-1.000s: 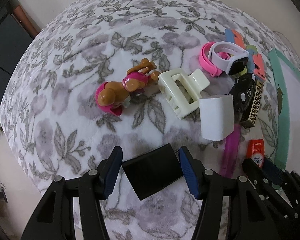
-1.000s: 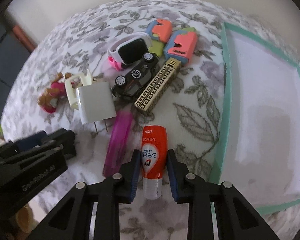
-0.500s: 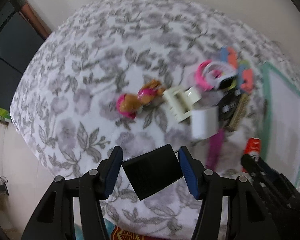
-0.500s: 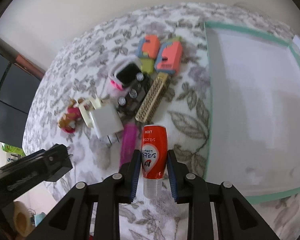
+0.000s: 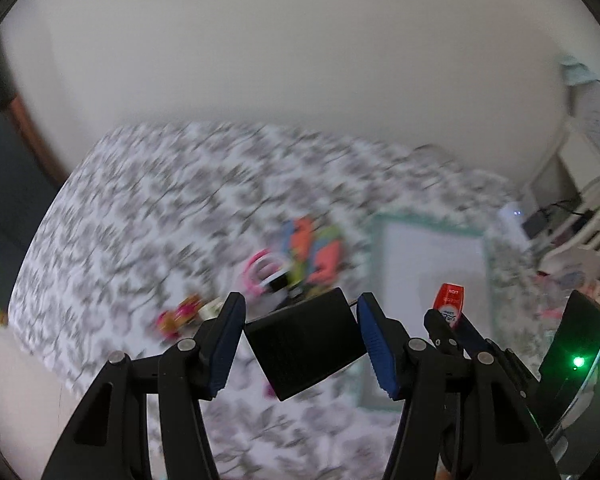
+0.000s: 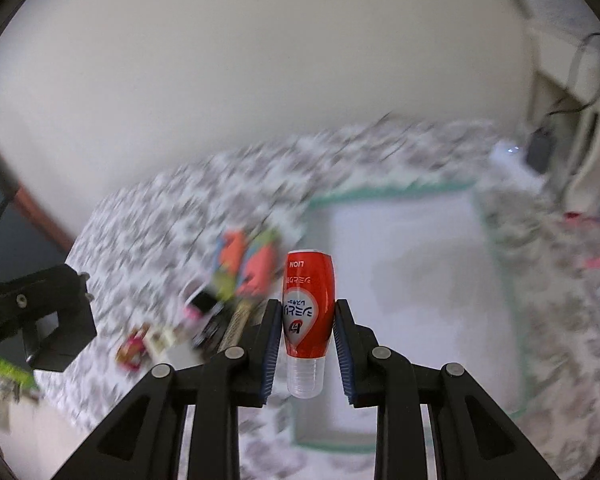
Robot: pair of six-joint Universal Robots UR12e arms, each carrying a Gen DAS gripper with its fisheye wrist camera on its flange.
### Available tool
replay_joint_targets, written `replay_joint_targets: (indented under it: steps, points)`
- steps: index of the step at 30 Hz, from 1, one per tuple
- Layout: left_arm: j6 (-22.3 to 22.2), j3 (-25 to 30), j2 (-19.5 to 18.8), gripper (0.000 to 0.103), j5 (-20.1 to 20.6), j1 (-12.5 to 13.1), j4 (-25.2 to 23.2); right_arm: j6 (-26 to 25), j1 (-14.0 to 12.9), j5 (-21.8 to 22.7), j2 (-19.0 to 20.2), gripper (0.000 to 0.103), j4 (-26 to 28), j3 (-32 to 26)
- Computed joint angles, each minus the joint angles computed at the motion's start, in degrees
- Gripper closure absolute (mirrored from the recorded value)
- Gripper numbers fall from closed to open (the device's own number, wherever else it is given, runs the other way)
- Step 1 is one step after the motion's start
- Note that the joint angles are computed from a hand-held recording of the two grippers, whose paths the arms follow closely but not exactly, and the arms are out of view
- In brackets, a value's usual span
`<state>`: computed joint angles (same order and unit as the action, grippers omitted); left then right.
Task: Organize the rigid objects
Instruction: 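Carry both items to the teal tray while the right gripper releases the red-white tube inside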
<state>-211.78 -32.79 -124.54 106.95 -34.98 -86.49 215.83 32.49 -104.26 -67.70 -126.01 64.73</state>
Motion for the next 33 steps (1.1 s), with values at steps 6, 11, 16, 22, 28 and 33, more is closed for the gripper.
replay_joint_targets:
  steps: [6, 11, 16, 22, 28, 33]
  points:
    - [2.80, 6.04, -4.84, 0.043, -1.59, -1.73, 3.43, 1.82, -1.87, -7.52, -2.98, 0.075, 0.22, 2.78]
    - [3.92, 11.81, -9.67, 0.043, -2.79, -2.31, 1.64, 3.38, -3.10, -12.85, -4.57, 0.075, 1.68, 4.61]
    - [3.44, 16.49, -13.53, 0.043, -3.74, -2.71, -0.21, 3.82, -4.55, -13.51, -5.09, 0.075, 0.79, 6.05]
    - [2.34, 20.76, -17.24, 0.043, -4.18, -2.76, -3.72, 2.33, -5.20, -12.38, -3.76, 0.075, 0.81, 6.90]
    - [0.61, 18.73, -17.61, 0.043, -6.14, -2.24, -4.08, 2.57, -5.41, -12.53, -2.08, 0.075, 4.21, 6.43]
    - [-0.79, 17.53, -17.82, 0.043, -6.75, -1.90, -4.14, 3.33, -5.64, -12.24, -1.29, 0.075, 6.31, 6.02]
